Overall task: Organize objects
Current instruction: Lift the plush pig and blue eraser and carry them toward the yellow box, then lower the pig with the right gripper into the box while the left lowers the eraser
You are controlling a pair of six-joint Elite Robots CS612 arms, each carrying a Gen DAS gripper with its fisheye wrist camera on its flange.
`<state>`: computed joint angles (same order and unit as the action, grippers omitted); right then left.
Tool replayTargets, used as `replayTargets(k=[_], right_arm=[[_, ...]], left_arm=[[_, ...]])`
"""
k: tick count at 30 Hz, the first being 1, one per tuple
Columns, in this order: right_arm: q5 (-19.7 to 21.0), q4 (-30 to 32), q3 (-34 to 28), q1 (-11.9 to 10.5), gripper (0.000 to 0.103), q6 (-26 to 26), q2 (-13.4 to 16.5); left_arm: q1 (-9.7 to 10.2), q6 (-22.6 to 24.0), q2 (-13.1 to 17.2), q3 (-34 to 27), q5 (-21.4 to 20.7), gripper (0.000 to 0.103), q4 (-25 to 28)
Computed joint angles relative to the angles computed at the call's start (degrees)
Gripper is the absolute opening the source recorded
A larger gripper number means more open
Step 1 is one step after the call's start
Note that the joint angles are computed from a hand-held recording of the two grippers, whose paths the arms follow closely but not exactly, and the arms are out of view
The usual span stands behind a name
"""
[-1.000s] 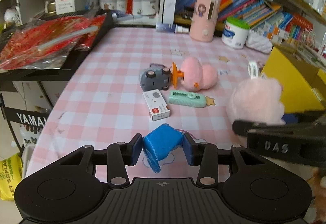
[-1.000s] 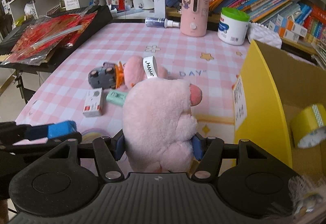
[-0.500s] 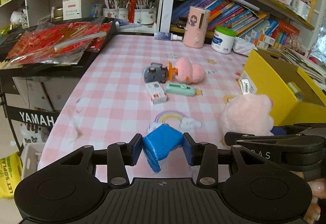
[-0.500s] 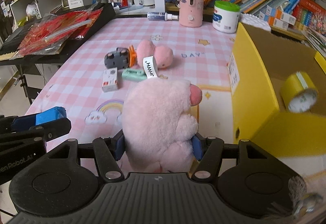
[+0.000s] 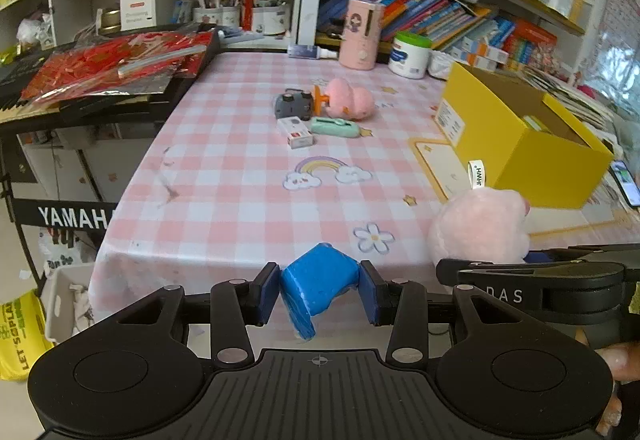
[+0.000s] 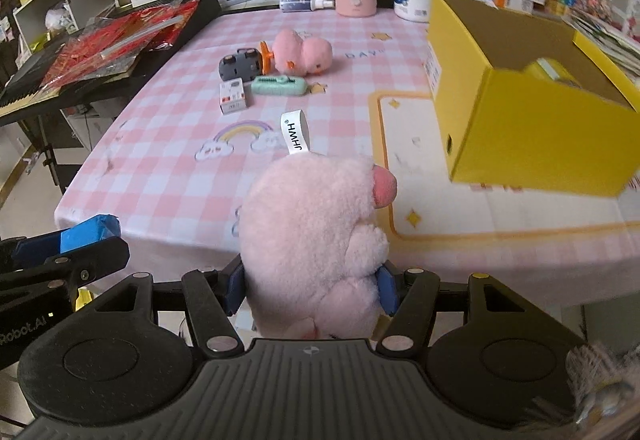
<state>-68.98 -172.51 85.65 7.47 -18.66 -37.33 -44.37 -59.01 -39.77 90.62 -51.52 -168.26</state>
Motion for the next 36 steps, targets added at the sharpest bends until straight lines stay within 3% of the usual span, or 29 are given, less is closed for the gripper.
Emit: replayTargets(k=[15,36], right_arm=[[-3.63,-5.62,7.82,-2.42,0.059,6.13,-3.03],[-10.94,-10.92,10.52,-5.91,0.059,15.46,-4.09]], left_arm=[[-1.87,7.53,0.88,-0.06,-3.42,0.04,-5.42],[-1.22,23.05,6.02,-9.9,-11.34,0.04,-9.93]])
